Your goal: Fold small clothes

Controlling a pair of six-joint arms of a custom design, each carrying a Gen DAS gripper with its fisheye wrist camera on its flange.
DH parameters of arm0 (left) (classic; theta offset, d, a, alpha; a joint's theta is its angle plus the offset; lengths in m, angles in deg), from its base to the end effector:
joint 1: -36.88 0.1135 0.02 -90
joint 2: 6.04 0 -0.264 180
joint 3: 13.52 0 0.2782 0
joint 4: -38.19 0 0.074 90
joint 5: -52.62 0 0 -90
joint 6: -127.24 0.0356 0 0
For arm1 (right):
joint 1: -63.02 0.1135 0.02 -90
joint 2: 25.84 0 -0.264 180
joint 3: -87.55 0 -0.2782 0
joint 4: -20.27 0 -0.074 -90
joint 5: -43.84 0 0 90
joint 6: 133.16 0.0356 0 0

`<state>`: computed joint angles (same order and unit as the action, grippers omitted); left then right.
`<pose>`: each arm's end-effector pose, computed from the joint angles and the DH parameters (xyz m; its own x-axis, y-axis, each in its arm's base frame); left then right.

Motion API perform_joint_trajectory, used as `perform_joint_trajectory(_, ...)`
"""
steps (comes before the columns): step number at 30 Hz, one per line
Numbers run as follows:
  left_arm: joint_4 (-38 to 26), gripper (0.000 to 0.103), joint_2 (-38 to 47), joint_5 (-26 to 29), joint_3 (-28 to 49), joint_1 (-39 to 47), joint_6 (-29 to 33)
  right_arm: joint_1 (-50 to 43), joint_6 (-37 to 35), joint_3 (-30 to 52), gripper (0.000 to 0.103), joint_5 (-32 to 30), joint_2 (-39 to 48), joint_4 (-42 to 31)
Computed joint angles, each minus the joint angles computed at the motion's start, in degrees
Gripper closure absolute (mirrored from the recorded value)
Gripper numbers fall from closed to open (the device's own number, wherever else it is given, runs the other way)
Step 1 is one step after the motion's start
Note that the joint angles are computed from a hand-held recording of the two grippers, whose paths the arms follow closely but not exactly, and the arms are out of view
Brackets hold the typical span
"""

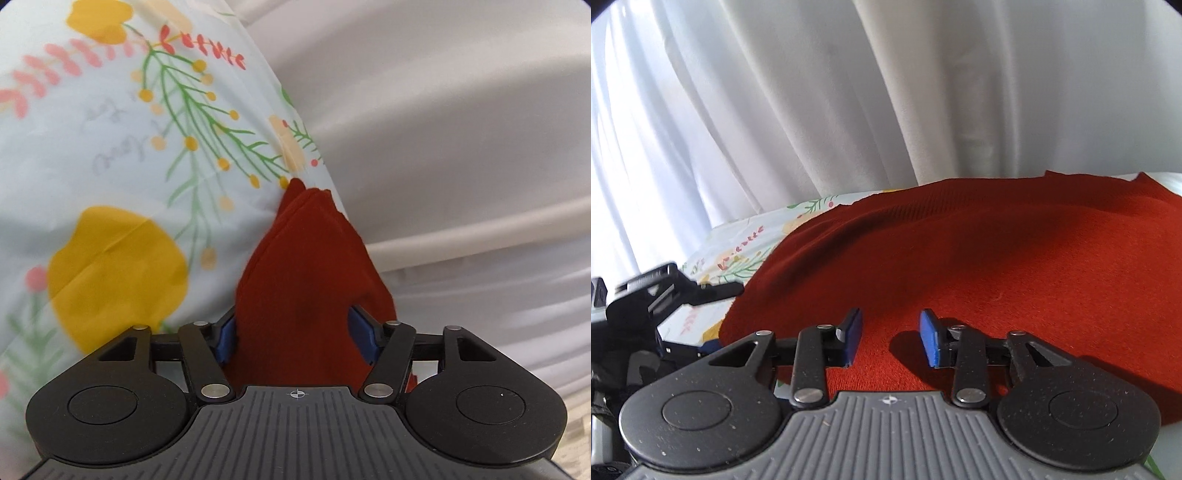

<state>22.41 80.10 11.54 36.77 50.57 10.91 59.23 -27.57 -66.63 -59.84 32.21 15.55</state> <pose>0.2863 0.0421 0.1376 -0.8154 -0.4986 -0.2942 -0.0698 0.5892 -0.8050 0.2025 -0.0050 0.1239 -0.6112 0.3022 -0.7316 0.0414 0.9352 0.3517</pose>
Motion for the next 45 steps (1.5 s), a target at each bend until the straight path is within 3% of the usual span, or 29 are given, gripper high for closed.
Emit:
perform_joint_trajectory(3, 3.8, 0.040, 3.0, -1.3, 1.4, -2.5, -2.1, 4.2, -0.3, 1.6, 0.083, 4.6, 5.1, 3.8)
perform_joint_trajectory(5, 5.4, 0.047, 4.6, -1.9, 2.4, -3.6, -2.8, 6.9, -0.3, 2.3, 0.088, 7.6, 7.1, 5.5)
perform_joint_trajectory(7, 6.2, 0.066, 6.9, -2.5, 3.7, -4.4, -3.9, 9.3, -1.1, 2.7, 0.089, 10.8, 9.9, 8.0)
perform_joint_trajectory(9, 5.7, 0.075, 8.7, -2.6, 5.0, -4.4, -5.1, 10.8, -1.9, 3.1, 0.090, 13.2, 12.6, 9.5)
perform_joint_trajectory(12, 4.8, 0.077, 8.9, -1.2, 5.4, -3.5, -4.6, 12.0, -3.2, 2.4, 0.094, 15.4, 12.1, 10.1)
perform_joint_trajectory(17, 0.7, 0.082, 6.7, -3.9, 6.2, -4.3, -1.1, 13.7, -2.4, 1.1, 0.094, 20.6, 9.9, 11.2)
perform_joint_trajectory(20, -4.6, 0.086, 3.3, -8.8, 7.6, -6.3, 4.1, 12.6, -4.8, 3.2, 0.094, 18.7, 12.9, 8.9)
perform_joint_trajectory(25, -10.2, 0.089, -4.4, -14.4, 9.1, -11.9, 9.4, 5.4, 0.3, 0.6, 0.094, 11.9, 0.6, 2.2)
perform_joint_trajectory(29, -11.7, 0.090, -9.4, -16.0, 10.1, -18.8, 8.6, -2.7, 0.1, -3.3, 0.093, 7.3, -15.3, -6.5)
perform_joint_trajectory(34, -7.7, 0.090, -9.6, -20.3, 10.2, -32.4, 5.9, -15.7, -0.6, -4.7, 0.093, -0.1, -30.8, -18.4)
perform_joint_trajectory(39, -4.3, 0.089, -4.8, -31.6, 8.0, -45.2, 5.3, -26.0, -3.3, -4.5, 0.093, -6.9, -34.8, -24.4)
perform_joint_trajectory(41, 0.3, 0.085, -5.5, -35.6, 4.5, -47.9, 4.6, -28.3, -4.4, -4.4, 0.093, -8.6, -34.5, -25.7)
perform_joint_trajectory(42, 2.5, 0.076, -6.5, -36.3, 2.8, -48.6, 4.9, -30.8, -5.7, -4.4, 0.093, -10.5, -35.8, -28.0)
perform_joint_trajectory(43, 3.4, 0.059, -7.7, -34.4, 1.2, -48.0, 6.3, -31.8, -6.4, -4.3, 0.093, -11.3, -35.7, -28.6)
perform_joint_trajectory(45, 0.8, 0.048, -9.6, -24.3, 1.1, -44.3, 12.0, -32.5, -7.1, -4.4, 0.093, -11.9, -35.0, -29.0)
